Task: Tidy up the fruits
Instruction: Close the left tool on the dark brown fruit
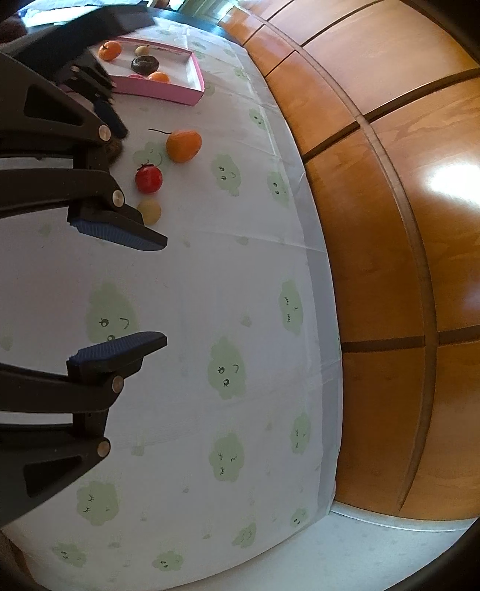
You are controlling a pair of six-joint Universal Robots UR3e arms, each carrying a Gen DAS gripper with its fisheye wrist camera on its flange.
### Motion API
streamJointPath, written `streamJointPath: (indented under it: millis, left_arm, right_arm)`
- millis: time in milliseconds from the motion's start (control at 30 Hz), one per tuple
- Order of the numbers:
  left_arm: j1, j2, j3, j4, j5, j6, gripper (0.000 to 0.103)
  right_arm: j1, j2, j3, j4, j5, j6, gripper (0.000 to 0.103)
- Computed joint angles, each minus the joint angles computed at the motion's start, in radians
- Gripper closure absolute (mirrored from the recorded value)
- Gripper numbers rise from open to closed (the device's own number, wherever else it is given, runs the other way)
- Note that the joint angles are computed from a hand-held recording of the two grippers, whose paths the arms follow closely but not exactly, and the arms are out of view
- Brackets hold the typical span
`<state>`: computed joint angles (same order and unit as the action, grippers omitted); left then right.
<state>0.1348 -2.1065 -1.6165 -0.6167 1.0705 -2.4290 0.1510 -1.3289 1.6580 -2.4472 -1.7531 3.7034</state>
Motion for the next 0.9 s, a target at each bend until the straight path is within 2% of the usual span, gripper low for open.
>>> streamJointPath:
  millis: [100,167,200,300,333,433,567,900]
  left_arm:
    - [0.064,0.075,-0.161,0.093,-0.037,0.028,0.051]
    - [0.111,0.122,-0.293,0.206,-0.062,0.047,0.051]
    - [0.119,0.129,-0.332,0.24,-0.048,0.058,0.051]
    - [0.155,0.117,-0.506,0.535,-0.089,0.128,0.05]
    - [0.158,0.112,-0.523,0.571,-0.094,0.118,0.05]
    - [0.163,0.103,-0.496,0.529,-0.117,0.117,0.05]
    - [0.17,0.09,-0.521,0.595,-0.128,0.127,0.05]
    - [0.188,0.091,-0.546,0.608,-0.161,0.135,0.05]
  right_arm:
    - [0.003,0.012,-0.013,0.013,0.004,-0.009,0.057]
    - [0.007,0.021,-0.022,0.019,0.009,-0.018,0.057]
    - [0.01,0.026,-0.026,0.02,0.011,-0.024,0.057]
    - [0.012,0.03,-0.027,0.019,0.016,-0.026,0.057]
    - [0.011,0.03,-0.027,0.022,0.014,-0.021,0.057]
    - [0.011,0.028,-0.023,0.023,0.011,-0.012,0.057]
    - [0.012,0.034,-0.027,0.029,0.012,-0.012,0.057]
    - [0.02,0.051,-0.04,0.022,0.039,-0.025,0.057]
